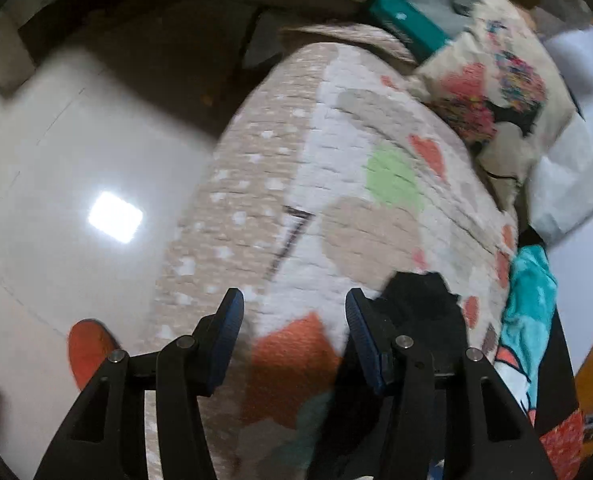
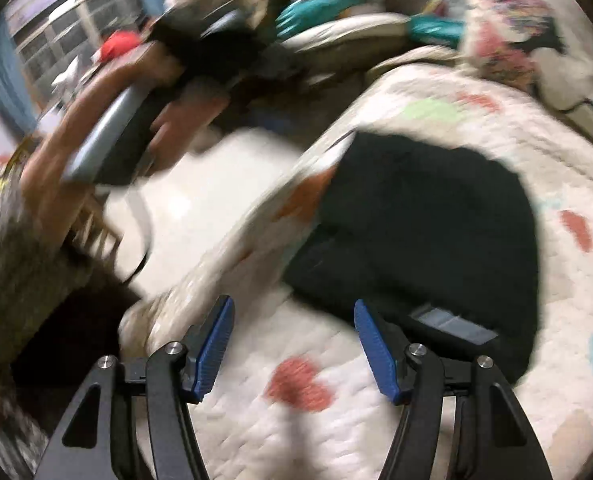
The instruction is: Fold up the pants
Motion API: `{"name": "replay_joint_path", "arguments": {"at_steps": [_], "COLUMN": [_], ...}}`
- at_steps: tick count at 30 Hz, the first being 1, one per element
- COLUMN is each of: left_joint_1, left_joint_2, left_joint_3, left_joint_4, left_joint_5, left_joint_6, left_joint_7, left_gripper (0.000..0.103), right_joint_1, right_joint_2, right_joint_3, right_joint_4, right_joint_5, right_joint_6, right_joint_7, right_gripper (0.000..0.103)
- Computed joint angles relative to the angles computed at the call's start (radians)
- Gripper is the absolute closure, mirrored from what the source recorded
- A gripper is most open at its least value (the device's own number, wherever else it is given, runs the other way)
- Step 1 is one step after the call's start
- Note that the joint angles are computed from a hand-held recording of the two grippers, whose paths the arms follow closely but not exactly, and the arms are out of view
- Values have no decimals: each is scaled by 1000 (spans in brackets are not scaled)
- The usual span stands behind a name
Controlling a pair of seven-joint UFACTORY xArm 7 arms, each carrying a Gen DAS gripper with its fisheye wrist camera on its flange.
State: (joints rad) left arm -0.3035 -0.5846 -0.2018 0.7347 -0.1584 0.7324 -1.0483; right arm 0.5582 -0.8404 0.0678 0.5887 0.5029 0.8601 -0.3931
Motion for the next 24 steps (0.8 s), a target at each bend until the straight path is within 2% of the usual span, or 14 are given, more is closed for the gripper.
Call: {"name": "replay_joint_path", "arguments": {"at_steps": [4,6,10,12,15,18,22,24], "left_joint_1": [-39,-57,-94,-100,-104,-98,-85,-88], "left_joint_2": [79,142,278,285,258,224,212,203], "left_joint_3": [-43,-65,-96,-99,-79,-54,-86,-103], "left_joint_4": [61,120,245,257,234,192,190,183], "left_joint_5": [22,54,120,156,149,116,163,182], "left_joint_6": [-47,-1,190,223,225,225,295,326], "left_joint_7": [44,70,117,104,99,91,41,9], "left_gripper": [51,51,50,42,40,40,40,40], "right_joint_1": [-74,-99,-121,-116,-117,-104,-110,-134], "right_joint_2": [20,16,-5,-26,-43,-100,-152,-173], "right_joint_3": [8,0,-2,4,-13,-27,-63,-74], "right_joint_4": [12,5,-21,-36,-40,-60,-78,-87], "right_joint_5": [-42,-67,-115,-132,-160,-152,-145,-140], "right_joint_6": [-73,-82,-49,-46,-29,38,212,261], "right_joint_7": [61,84,118,117,91,88,84,83], "right_gripper": [36,36,37,37,33,26,26,26]}}
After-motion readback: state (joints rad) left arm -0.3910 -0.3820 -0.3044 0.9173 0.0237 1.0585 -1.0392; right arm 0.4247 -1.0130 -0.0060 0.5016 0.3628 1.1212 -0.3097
